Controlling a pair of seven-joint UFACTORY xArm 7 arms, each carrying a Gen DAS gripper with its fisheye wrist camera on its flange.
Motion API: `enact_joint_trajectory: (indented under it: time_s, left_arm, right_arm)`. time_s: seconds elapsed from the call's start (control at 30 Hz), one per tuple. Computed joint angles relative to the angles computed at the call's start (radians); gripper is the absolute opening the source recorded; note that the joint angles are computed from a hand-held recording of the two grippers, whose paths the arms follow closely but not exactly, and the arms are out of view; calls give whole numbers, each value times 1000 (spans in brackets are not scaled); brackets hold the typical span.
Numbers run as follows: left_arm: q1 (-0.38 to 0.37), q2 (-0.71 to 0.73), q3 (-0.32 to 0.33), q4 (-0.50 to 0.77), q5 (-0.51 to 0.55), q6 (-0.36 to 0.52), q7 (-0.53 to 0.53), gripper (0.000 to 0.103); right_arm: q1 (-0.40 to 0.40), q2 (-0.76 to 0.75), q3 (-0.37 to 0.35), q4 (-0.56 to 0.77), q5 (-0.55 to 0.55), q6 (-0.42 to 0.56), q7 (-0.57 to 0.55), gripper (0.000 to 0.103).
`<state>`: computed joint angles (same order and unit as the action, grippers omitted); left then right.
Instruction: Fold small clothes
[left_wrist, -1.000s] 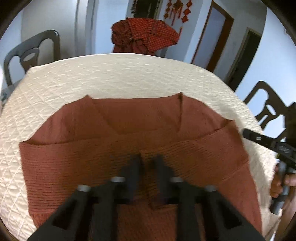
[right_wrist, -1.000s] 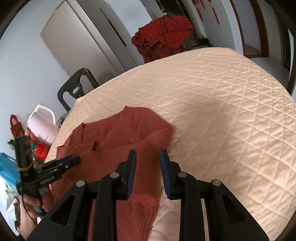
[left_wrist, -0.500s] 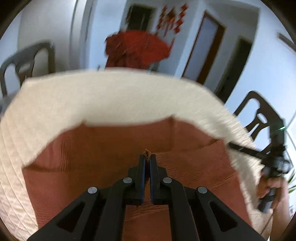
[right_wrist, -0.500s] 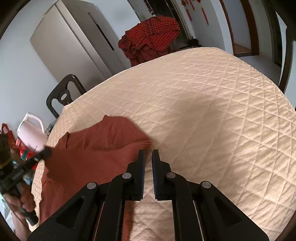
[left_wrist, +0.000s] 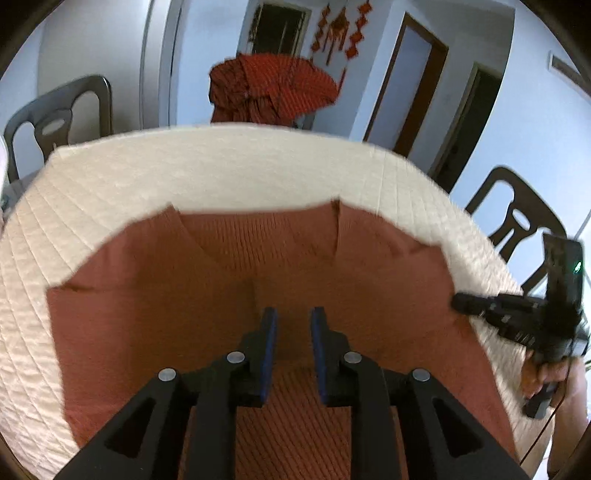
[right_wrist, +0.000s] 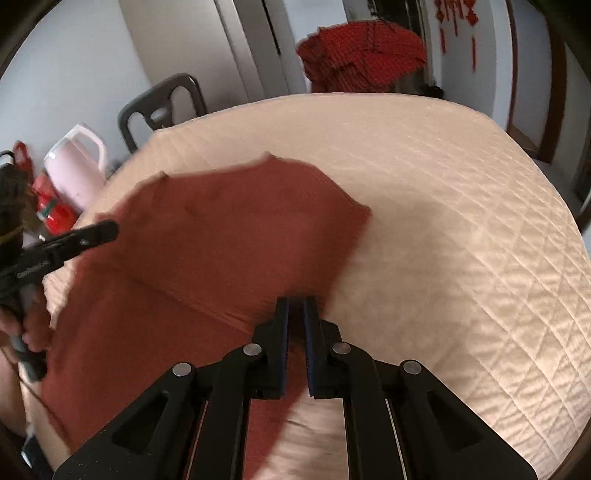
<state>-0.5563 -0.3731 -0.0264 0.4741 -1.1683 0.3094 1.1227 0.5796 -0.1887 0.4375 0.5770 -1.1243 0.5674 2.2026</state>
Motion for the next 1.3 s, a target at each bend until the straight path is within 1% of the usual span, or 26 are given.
enact_joint_trajectory:
  time_s: [0.07, 0.1, 0.17, 0.2, 0.27, 0.37, 0.43, 0.5, 0.57, 0.6, 0.67, 0.7, 0.73, 0.77, 0.83, 0.87, 0.9, 0.93, 1.0, 1.07, 1.1, 1.13, 1.17, 1.2, 1.23, 1.3]
  left_arm:
    - [-8, 36, -2, 11, -21, -5, 15, 21]
    - [-17, 42, 2, 12, -62, -17, 56, 21]
    - [-2, 35, -15, 5, -60, -13, 46, 21]
    - [10, 24, -17, 0, -39, 5, 26, 21]
    - [23, -4, -12, -15, -16, 30, 12, 21]
    - [16, -40, 2, -18, -32, 34, 23, 21]
    - [8, -36, 0, 1, -52, 12, 33, 21]
    - [3, 1, -18, 32, -53, -25, 21, 21]
    - [-4, 52, -27, 65, -59, -55, 25, 24]
    - [2, 91, -46, 82, -41, -85, -5, 27]
    - [22, 152, -72, 100, 24, -110, -74, 27]
    - [12, 172, -63, 105, 5, -121, -56, 28]
    - [-11, 166, -38, 103, -44, -119, -6, 28]
    - [8, 159, -50, 100, -52, -105, 3, 28]
    - [39, 116, -63, 68, 18, -86, -67, 28]
    - [37, 81, -53, 46, 25, -71, -67, 28]
    - [22, 38, -30, 20, 4, -52, -29, 28]
    - [15, -1, -20, -8, 1, -48, -14, 28]
    - [8, -49, -6, -51, 22, -50, -20, 28]
    - [4, -47, 15, -61, 53, -39, -37, 28]
    - [11, -25, 9, -59, 57, -52, -45, 29]
    - [-23, -8, 41, -48, 20, -63, -17, 31]
    - [-27, -9, 53, -46, 7, -53, -14, 31]
    - [-3, -21, 36, -51, 34, -44, -52, 30]
    - [8, -41, 23, -64, 57, -51, -83, 30]
    - [-8, -95, 37, -97, 57, -77, -77, 31]
  right_arm:
    - [14, -14, 2, -7, 67, 38, -52, 8]
    - [18, -16, 4, -7, 91, 53, -76, 8]
    - [12, -29, 0, -20, 103, 38, -78, 8]
    - [11, -34, 3, -20, 119, 44, -83, 8]
    - [20, -44, 25, -1, 158, 109, -112, 8]
    - [9, -68, 46, 7, 106, 107, -81, 8]
    - [-4, -55, 48, 28, 74, 111, -88, 8]
    - [-22, -27, 30, 54, 42, 97, -94, 8]
    - [-44, 3, 6, 72, -9, 72, -66, 8]
    - [-48, 13, -7, 75, -18, 63, -58, 8]
    - [-54, 50, -40, 79, 13, 46, -78, 8]
    - [-50, 68, -63, 75, 9, 25, -79, 8]
    - [-74, 59, -44, 62, -36, 11, -39, 8]
    - [-57, 55, -64, 55, -40, 1, -35, 8]
    - [-41, 34, -59, 48, 7, 18, -51, 10]
    - [-26, 21, -46, 50, 42, 43, -68, 10]
    - [-16, 10, -32, 51, 46, 54, -70, 10]
    - [-10, 2, -19, 49, 35, 56, -63, 10]
    - [8, 2, 9, 57, 26, 70, -55, 10]
    - [21, 42, 11, 71, 32, 54, -82, 10]
    - [39, 63, -8, 73, 34, 51, -90, 10]
    - [28, 70, 4, 69, -1, 52, -56, 10]
    - [31, 62, -6, 61, -6, 38, -36, 10]
    - [36, 59, -12, 63, 8, 40, -38, 10]
    - [47, 54, -9, 73, 46, 74, -60, 10]
    - [66, 47, 2, 83, 77, 119, -98, 10]
